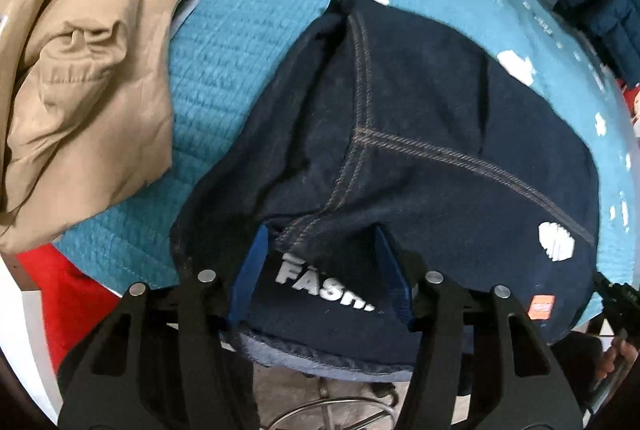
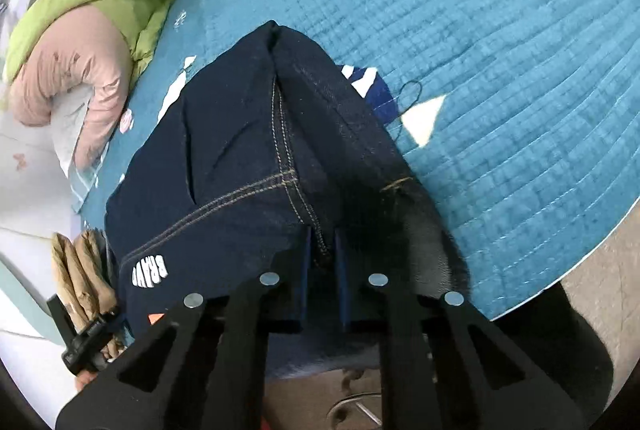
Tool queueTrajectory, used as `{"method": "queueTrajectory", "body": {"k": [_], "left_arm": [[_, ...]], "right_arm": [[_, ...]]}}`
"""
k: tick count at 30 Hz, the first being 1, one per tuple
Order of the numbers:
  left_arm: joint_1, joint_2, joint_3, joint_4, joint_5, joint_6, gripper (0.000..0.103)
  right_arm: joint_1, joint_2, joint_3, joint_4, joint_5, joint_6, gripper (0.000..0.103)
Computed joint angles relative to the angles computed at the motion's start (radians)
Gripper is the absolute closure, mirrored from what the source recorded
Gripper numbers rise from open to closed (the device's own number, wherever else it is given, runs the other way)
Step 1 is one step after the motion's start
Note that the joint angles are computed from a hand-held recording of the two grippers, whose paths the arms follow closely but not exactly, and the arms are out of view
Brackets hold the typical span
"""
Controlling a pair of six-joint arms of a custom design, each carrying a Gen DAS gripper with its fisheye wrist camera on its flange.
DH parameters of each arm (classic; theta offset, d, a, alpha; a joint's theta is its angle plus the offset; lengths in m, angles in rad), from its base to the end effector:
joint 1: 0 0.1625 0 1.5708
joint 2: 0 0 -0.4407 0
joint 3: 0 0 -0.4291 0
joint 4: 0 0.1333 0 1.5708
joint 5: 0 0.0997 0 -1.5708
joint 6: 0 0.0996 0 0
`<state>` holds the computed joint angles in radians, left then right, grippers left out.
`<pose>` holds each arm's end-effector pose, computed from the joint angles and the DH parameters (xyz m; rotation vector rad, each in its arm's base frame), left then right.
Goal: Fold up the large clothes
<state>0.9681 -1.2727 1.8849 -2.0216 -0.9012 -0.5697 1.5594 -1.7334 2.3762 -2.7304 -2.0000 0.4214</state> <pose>-0.1604 -0.5773 0.2441 0.1107 2.4790 -0.3103 0.0872 -0.4046 0.3107 -0.7351 -2.6159 0.8223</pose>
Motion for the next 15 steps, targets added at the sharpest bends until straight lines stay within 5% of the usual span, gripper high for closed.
{"method": "queueTrajectory", "body": {"k": [4,7,12,15], "left_arm": [[0.020,-0.002,0.021,-0.022,-0.020,0.012,0.048],[0.017,-0.013,0.020,-0.028,-0.037,0.028,0.047],[0.005,-0.058,0.031,-0.098,-0.061,0.065,0.047],[-0.001,-0.070,0.038,-0.131,-0.042,0.081,0.042]], "right_arm": [[0.001,0.042,-0.013,0.024,-0.047,0.019,0.092],[0.057,0.064,-0.055,0.094,-0.114,0.011,0.087],[0.197,0.099,-0.101,0.041,-0.272,-0.045,0.083],[0.237,0.179,-0.153,-0.049,-0.214,-0.146,0.084]]}}
